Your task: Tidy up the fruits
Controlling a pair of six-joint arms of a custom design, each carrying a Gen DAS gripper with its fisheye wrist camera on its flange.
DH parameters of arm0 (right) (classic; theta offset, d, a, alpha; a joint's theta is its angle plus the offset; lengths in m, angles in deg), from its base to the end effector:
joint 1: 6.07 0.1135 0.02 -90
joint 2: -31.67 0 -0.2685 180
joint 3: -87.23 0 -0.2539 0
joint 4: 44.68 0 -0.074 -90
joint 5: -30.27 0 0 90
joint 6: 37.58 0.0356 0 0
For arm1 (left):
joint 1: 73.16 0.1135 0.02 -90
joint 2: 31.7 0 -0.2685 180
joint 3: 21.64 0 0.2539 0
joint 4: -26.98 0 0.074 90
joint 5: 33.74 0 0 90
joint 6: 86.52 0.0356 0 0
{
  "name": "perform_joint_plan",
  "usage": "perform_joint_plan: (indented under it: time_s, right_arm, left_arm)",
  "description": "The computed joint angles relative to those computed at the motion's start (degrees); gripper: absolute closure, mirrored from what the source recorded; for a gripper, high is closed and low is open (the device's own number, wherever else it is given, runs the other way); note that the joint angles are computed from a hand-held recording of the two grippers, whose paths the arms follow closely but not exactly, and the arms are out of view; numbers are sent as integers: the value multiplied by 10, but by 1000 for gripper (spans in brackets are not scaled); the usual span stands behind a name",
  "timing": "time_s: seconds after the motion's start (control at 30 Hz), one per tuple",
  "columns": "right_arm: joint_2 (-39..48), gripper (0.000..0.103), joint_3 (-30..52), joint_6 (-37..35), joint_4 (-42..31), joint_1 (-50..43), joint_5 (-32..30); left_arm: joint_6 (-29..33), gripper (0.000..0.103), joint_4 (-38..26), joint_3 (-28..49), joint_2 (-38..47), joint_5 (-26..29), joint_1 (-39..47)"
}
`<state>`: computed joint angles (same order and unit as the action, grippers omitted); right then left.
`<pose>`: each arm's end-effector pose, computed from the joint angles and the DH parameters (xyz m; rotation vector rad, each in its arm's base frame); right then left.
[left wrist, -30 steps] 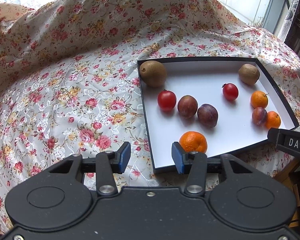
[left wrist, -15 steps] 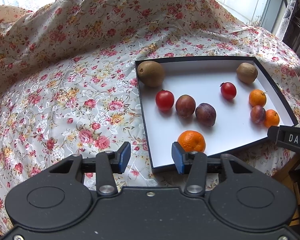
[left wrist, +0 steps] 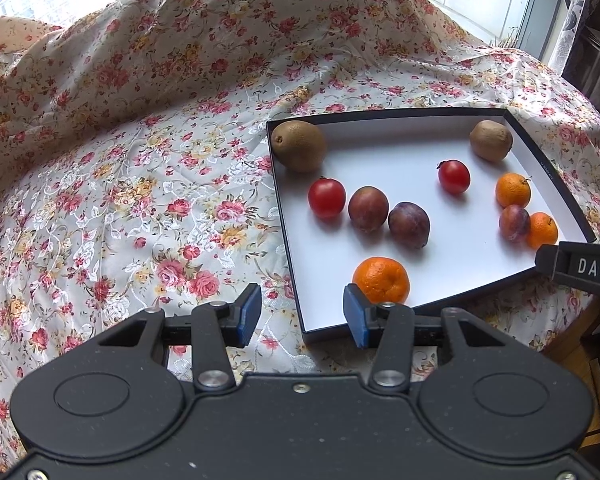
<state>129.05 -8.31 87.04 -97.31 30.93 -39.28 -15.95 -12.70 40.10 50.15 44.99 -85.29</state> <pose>0.2841 0.1985 0.2253 0.0474 2.5928 -0.0506 0.2705 -0.0510 0.1979 -0.2330 2.5726 0.0556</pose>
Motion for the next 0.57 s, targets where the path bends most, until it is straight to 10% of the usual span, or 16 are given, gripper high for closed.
perform_joint_plan:
  time_s: [0.57]
  right_arm:
    - [3, 66, 2, 3, -3, 4, 4]
  left_arm:
    - [-1, 49, 6, -3, -9, -4, -3]
